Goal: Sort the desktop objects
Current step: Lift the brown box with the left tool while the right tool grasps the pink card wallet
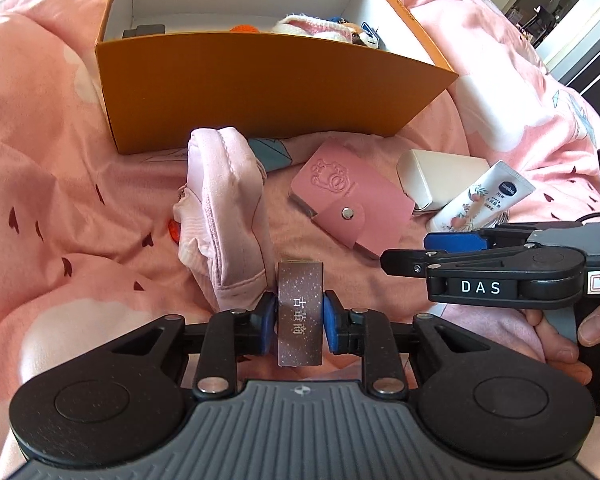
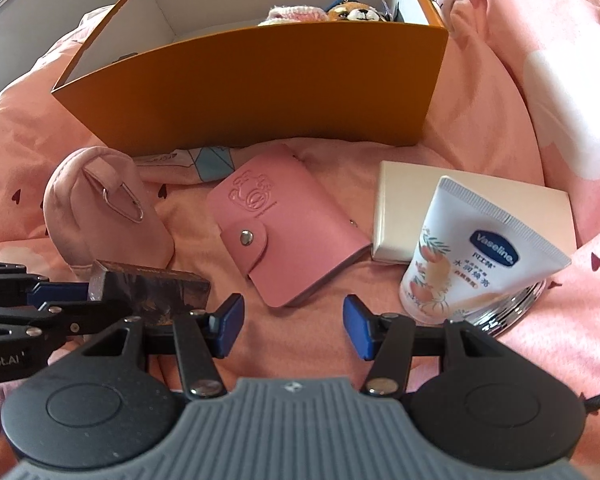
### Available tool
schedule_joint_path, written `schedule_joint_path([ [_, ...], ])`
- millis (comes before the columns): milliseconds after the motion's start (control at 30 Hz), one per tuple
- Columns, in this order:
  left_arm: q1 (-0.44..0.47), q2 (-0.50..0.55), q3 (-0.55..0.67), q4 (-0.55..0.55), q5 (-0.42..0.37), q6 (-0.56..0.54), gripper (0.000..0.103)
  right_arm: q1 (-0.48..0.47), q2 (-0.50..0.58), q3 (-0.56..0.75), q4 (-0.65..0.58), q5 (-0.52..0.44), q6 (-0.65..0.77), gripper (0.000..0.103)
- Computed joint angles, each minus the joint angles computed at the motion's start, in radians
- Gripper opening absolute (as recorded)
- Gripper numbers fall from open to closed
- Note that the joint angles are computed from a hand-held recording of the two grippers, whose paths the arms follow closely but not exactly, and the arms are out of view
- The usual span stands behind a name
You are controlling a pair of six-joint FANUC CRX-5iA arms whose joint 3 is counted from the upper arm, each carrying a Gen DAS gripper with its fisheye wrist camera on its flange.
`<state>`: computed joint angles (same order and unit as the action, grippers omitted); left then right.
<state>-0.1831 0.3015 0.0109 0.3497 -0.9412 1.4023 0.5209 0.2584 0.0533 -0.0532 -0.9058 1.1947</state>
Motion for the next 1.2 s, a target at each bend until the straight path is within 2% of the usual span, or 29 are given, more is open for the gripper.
schedule_joint_path([
  [133,0.006,0.015,-0.001,0.034,-0.02,-0.013,0.031,-0.018,-0.004,0.002,-0.033,0.006,-0.025,0.058],
  [367,-0.005,0.031,0.017,0.01,-0.045,-0.002,0.032,-0.104,0.058,0.095,-0.202,-0.041,-0.117,0.062],
  [500,-0.013,0.04,0.031,-0.011,-0.064,0.005,0.033,-0.128,0.094,0.122,-0.247,-0.035,-0.174,0.062],
  [600,-0.012,0.048,0.03,-0.004,-0.071,0.006,0.033,-0.141,0.116,0.139,-0.286,-0.022,-0.18,0.066],
  [733,-0.011,0.047,0.02,0.006,-0.063,0.001,0.033,-0.138,0.131,0.145,-0.297,-0.011,-0.176,0.067],
  [833,-0.016,0.045,0.025,-0.007,-0.063,0.009,0.032,-0.121,0.121,0.128,-0.272,0.006,-0.18,0.058],
  [900,-0.026,0.041,0.032,-0.03,-0.061,0.021,0.03,-0.111,0.105,0.109,-0.252,0.023,-0.193,0.043],
  [1000,-0.029,0.028,0.023,-0.034,-0.052,0.016,0.028,-0.096,0.076,0.081,-0.23,0.051,-0.179,0.032],
  [1200,-0.019,-0.017,-0.026,0.02,-0.018,-0.03,0.026,-0.057,-0.012,0.002,-0.138,0.147,-0.138,0.022],
])
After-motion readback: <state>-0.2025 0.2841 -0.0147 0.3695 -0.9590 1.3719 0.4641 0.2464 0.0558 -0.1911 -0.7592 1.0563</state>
